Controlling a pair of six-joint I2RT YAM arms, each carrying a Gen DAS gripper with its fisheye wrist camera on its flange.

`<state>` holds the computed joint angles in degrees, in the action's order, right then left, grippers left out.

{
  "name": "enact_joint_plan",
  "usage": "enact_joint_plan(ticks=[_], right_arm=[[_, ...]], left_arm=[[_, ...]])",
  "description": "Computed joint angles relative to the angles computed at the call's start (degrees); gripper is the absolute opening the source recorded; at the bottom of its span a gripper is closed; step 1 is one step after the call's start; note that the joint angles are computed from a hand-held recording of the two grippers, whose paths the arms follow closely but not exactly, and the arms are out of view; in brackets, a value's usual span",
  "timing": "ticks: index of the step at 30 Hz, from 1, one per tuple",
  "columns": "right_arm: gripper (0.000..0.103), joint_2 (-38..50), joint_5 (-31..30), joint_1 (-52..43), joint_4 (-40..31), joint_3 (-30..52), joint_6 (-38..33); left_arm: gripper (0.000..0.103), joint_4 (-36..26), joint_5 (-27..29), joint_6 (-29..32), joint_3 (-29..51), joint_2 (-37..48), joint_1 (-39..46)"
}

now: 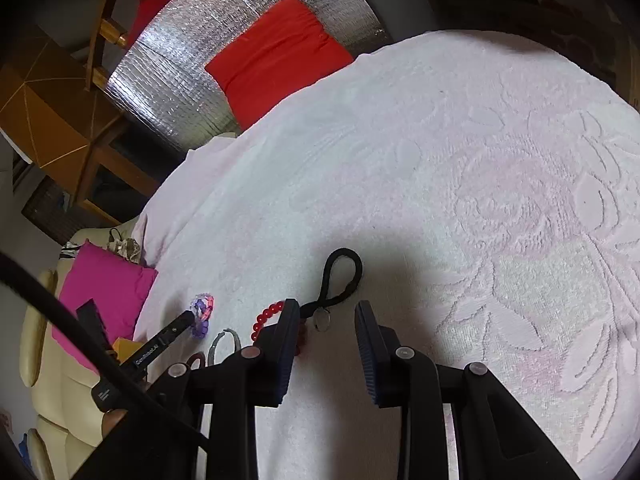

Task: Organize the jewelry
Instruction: 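Grasp the purple bead bracelet with the left tool while the right tool grasps the black keychain loop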

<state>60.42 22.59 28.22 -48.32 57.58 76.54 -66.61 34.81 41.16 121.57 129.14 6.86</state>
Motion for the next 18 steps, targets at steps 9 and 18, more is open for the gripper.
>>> enact_joint_plan(ticks=[9,18], right_arm=[[0.031,1.08,-1.21,-1.84,0.45,-0.17,-0.71],[0.031,1.75,-2.22,-5.45,1.26,-0.95,-2.41]], left_arm=[[0.031,-3.16,-1.63,-2.96,5.43,4.30,-1.34],[0.013,-6.37,-0.34,-5.79,12.60,8.87,-1.75]])
